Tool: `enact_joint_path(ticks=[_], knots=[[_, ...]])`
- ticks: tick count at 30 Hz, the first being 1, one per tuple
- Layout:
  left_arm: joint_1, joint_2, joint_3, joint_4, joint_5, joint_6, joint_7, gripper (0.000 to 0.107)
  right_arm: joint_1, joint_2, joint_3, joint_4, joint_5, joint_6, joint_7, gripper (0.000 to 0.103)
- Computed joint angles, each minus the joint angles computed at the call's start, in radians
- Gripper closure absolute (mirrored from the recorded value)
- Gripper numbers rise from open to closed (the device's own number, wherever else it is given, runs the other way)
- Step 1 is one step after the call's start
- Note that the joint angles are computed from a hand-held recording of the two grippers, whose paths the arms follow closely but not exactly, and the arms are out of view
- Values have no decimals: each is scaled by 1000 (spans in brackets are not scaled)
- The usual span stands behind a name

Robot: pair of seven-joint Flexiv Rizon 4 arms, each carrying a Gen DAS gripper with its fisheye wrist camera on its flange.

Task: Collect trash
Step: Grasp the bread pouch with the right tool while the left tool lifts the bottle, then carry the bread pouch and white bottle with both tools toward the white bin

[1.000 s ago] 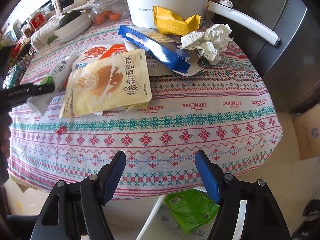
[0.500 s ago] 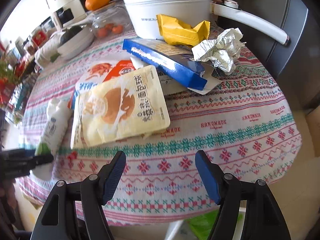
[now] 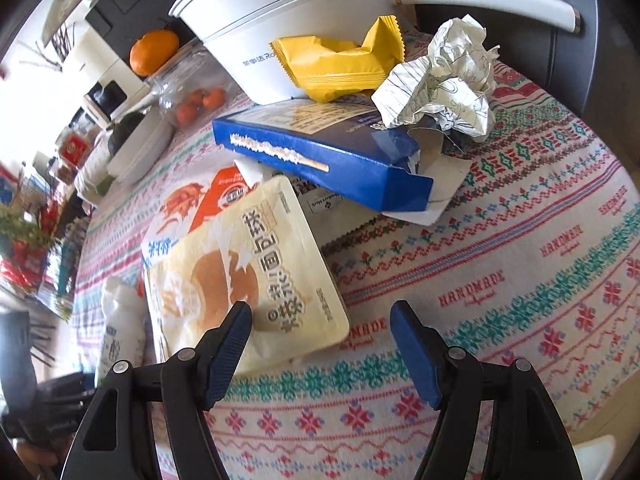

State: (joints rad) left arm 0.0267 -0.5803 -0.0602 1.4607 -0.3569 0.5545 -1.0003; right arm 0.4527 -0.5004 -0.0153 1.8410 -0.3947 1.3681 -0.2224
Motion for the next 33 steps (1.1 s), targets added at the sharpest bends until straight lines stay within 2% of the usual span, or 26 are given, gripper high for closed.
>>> enact_joint_path(ticks=[2,3,4,5,7,9,15,21,28,33], knots=[[10,14,-3,12,-13,8,12,56,7,-13,-14,1,11,47,26,39],[11,21,-4,20,-19,15,14,56,-1,-24,-9,-2,11,76,31,55],[12,27,-4,26,-24,17,15,56,-28,-43,29,-24,46,100,-6,68],[13,34,-4,33,-28,19,15,56,-49,-51,60,-36,67,106,-30,73],[18,49,-5,48,-39,21,23,56,-74,-61,102,-45,105,142,-79,91],[28,71,-5,72,-55,29,43,56,-87,-59,129,-51,140,169,-114,96],[46,120,-3,113,-103,45,90,56,-55,1,120,-35,158,158,-187,100],[46,166,6,177,-129,86,118,56,-11,80,82,20,142,147,-198,101],[50,224,1,247,-199,115,168,56,61,200,-3,141,26,151,-125,101],[28,260,-4,301,-252,145,170,56,40,257,9,196,-56,124,-78,101]])
